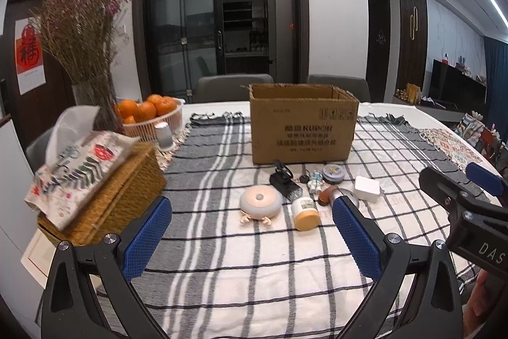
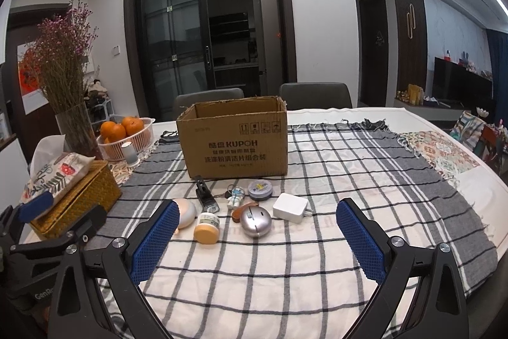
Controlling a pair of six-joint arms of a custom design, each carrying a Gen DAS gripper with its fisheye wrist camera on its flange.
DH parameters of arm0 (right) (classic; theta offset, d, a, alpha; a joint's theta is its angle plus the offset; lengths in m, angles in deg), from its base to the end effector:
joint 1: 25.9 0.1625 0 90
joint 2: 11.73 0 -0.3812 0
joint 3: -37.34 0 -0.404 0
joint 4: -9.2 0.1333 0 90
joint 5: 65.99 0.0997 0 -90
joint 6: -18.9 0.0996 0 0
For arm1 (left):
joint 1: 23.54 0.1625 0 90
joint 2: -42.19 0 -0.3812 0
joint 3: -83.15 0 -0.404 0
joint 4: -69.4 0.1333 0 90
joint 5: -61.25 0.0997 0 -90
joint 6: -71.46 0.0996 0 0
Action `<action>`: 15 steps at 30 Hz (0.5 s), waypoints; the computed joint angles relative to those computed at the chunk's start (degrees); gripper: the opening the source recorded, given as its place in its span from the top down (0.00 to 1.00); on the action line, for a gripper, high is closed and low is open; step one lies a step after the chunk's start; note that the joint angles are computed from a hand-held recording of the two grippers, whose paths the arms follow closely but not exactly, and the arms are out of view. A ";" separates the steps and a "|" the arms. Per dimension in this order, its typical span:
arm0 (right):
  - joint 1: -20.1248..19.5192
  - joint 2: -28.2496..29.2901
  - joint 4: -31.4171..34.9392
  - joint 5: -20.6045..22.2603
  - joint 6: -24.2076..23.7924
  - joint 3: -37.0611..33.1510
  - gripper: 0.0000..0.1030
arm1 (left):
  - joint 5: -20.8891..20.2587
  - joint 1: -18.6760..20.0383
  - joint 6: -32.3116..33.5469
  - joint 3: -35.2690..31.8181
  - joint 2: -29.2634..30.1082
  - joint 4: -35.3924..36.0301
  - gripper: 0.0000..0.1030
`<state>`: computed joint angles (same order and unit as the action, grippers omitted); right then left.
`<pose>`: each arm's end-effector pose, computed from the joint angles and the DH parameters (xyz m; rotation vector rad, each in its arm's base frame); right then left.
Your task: Organize rigid objects
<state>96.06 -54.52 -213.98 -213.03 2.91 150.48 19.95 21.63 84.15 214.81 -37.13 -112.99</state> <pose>0.3118 -0.4058 0.1049 0.2012 -2.0466 1.3279 -0.1598 -0.4560 0.2311 0.7701 2.1876 -1.0881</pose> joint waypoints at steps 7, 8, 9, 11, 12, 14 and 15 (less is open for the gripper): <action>-4.65 -3.25 8.36 5.17 5.63 2.79 0.12 | -2.58 2.33 -0.14 -2.41 5.18 -1.14 0.03; -5.39 -3.58 9.78 5.68 5.98 2.93 0.15 | -3.93 2.58 -1.43 -2.56 5.13 -0.18 0.03; -6.12 -3.67 10.06 6.78 5.98 3.01 0.16 | -3.87 2.75 -0.32 -2.80 6.03 -1.38 0.04; -7.26 -4.30 11.83 7.82 6.73 3.36 0.19 | -3.81 3.24 0.65 -3.57 7.36 -1.22 0.04; -8.09 -4.66 12.79 8.84 7.35 3.42 0.19 | -4.64 3.46 0.01 -3.84 7.72 -1.03 0.04; -9.40 -4.40 12.14 10.77 6.91 3.09 0.22 | -4.61 4.30 2.03 -4.88 9.61 -1.91 0.05; -10.07 -4.57 12.85 11.71 7.40 2.98 0.23 | -3.87 4.66 3.68 -5.36 10.40 -2.20 0.06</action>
